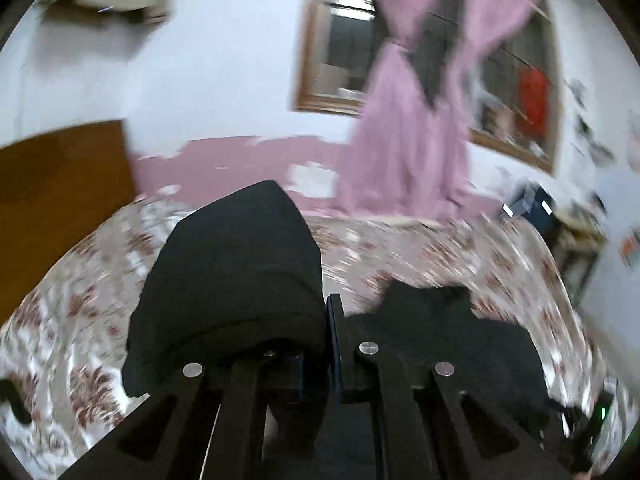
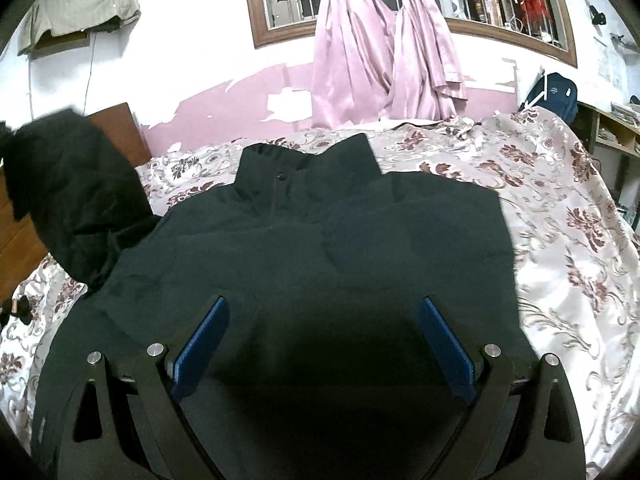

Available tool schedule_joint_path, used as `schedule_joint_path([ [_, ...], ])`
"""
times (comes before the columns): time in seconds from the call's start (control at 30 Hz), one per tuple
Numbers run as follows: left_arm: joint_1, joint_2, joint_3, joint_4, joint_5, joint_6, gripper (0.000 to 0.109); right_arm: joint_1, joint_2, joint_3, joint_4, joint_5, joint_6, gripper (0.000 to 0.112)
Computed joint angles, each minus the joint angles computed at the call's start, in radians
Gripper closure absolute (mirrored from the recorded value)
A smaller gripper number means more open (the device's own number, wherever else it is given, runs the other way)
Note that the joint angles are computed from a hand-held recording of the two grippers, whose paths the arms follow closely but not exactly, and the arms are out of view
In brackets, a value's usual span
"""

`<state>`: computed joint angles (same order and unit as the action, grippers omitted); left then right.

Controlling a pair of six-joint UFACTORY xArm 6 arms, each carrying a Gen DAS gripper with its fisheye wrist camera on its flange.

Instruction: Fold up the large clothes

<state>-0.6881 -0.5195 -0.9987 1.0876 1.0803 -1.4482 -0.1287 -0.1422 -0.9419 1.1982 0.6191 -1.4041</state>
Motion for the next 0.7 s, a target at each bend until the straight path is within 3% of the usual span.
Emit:
schedule_joint_path([
  [0.17, -0.026, 0.196, -0.097, -0.076, -0.157, 0.097, 0.099, -0.074, 0.04, -0.042, -0.022, 0.056, 0.032, 0.019],
  [0.3, -0.01, 0.325, -0.133, -0.218, -0.287, 0.163, 0.099, -0.125, 0.089, -0.094, -0.04, 0.081, 0.054, 0.019],
  [0.5, 0.008, 0.361, -0.05, -0.355, -0.465, 0.22, 0.096, -0.157, 0.119, -0.115, -0.064, 0.067, 0.034, 0.019],
  [0.57, 0.018, 0.366, -0.019, -0.469, -0.531, 0.3, 0.086, -0.159, 0.119, -0.114, -0.079, 0.063, 0.037, 0.019],
  [0.63, 0.02, 0.364, 0.024, -0.528, -0.605, 0.343, 0.058, -0.158, 0.13, -0.123, -0.099, 0.063, 0.055, 0.019],
  [0.7, 0.017, 0.351, 0.067, -0.518, -0.663, 0.335, 0.037, -0.152, 0.132, -0.125, -0.112, 0.061, 0.071, 0.019],
])
